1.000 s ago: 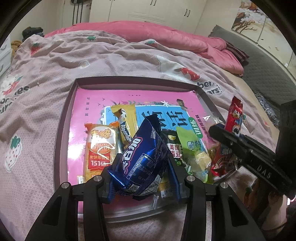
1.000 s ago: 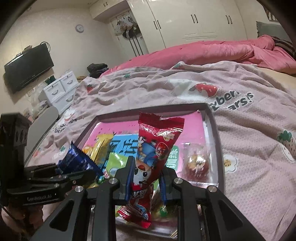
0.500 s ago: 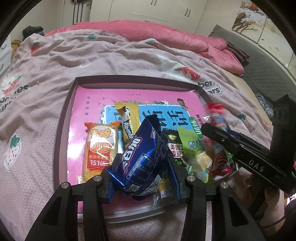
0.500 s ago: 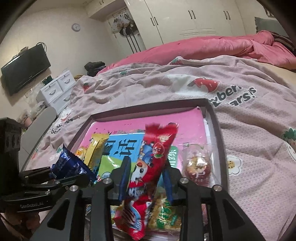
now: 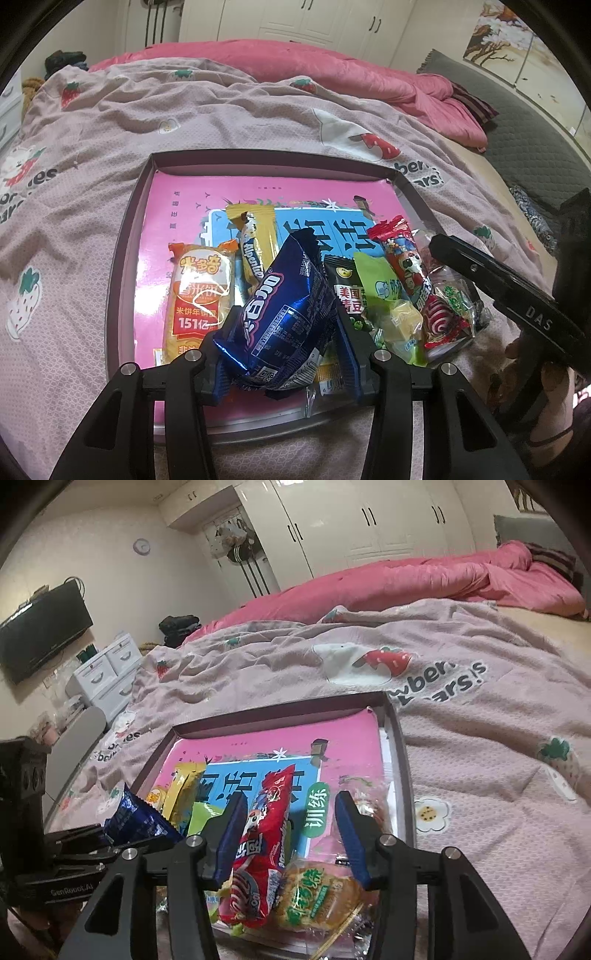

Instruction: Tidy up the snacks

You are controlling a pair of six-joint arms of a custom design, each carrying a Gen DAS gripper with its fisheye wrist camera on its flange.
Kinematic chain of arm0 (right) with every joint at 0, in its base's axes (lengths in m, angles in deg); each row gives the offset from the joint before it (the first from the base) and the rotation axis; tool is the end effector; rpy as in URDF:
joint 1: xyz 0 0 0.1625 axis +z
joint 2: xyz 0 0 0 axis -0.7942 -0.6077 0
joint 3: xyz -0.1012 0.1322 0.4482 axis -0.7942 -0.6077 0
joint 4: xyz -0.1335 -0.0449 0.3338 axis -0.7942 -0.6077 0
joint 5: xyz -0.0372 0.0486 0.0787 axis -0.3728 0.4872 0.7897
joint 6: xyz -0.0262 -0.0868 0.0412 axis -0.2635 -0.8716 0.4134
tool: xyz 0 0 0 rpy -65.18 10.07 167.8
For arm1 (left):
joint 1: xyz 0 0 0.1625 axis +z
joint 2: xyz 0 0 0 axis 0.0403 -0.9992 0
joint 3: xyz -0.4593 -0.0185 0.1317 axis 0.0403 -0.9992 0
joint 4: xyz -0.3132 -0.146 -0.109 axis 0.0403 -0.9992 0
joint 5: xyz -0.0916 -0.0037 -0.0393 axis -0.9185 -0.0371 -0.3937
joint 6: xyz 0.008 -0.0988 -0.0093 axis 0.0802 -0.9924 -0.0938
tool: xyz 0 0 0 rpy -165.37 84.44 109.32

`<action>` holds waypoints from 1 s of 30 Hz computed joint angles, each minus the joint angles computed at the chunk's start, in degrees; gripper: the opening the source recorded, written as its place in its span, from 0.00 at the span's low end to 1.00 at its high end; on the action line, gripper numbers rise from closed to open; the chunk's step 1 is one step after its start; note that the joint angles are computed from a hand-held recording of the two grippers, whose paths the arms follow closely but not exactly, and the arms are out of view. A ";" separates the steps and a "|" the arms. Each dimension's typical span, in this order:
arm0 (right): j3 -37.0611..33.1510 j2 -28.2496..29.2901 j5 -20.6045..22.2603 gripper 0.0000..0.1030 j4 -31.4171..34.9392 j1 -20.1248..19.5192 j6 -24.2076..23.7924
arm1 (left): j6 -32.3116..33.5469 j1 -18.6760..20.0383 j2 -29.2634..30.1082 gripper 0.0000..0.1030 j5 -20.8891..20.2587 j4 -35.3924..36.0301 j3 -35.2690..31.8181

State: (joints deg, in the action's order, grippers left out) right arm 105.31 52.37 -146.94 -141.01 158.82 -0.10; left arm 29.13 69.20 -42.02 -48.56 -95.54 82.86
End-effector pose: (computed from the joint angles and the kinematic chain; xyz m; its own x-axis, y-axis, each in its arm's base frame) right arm 0.2938 -0.6211 -0.0424 -0.8441 -0.3764 0.3819 -0.5295 0.6975 -0.4829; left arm 0.0067 -0.5828 0.2602 -0.8443 0.0319 -0.5350 0.3365 0.8084 -0.4829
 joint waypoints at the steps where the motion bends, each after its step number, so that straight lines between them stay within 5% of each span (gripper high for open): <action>1: 0.22 -0.06 -0.83 0.49 -0.24 0.32 -0.72 | 0.03 -0.02 0.01 0.47 0.09 -0.02 0.00; 20: 1.88 1.29 -11.05 0.52 -2.98 3.30 -8.59 | -0.20 -1.19 -0.71 0.53 1.43 0.45 0.89; 30: 1.41 1.15 -12.86 0.53 -2.04 2.29 -5.85 | 0.01 -1.81 -1.15 0.60 2.29 0.74 1.18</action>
